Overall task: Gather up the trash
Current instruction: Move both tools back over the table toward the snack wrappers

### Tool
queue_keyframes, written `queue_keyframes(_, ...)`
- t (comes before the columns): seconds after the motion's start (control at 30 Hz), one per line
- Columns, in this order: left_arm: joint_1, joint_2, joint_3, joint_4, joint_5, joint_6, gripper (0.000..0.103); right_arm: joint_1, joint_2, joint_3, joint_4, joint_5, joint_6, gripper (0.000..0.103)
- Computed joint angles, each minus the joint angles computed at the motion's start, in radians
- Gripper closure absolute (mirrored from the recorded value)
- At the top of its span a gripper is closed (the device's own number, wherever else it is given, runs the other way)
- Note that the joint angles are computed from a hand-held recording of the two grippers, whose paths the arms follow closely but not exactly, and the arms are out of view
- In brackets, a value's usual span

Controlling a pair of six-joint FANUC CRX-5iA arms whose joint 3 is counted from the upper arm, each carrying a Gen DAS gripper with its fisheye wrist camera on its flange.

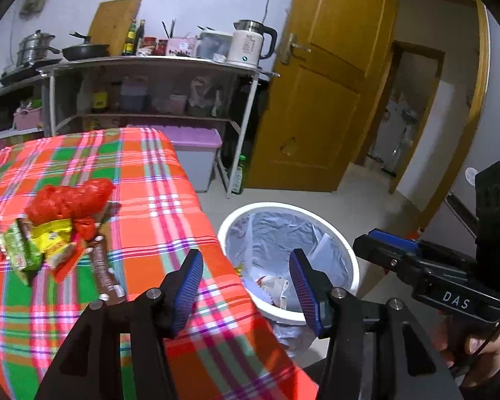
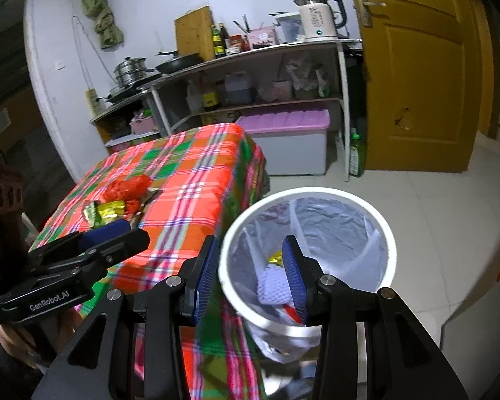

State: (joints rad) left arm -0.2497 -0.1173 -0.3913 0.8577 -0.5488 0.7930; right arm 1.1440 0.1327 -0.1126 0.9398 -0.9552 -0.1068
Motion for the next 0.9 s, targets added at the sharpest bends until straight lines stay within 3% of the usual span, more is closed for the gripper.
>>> queue_keyframes(0.47, 0.078, -0.094, -0.050, -0.107, 0.011, 0.085, 0.050, 0.019, 0.027, 0.035, 0.020, 0.054, 0.039, 0.062)
queue_keyframes(0.9, 0.131, -0.154, -0.101, -0.095, 0.004, 0.065, 0.050, 0.028, 0.065, 0.086, -0.005, 0.104, 0.120, 0.062)
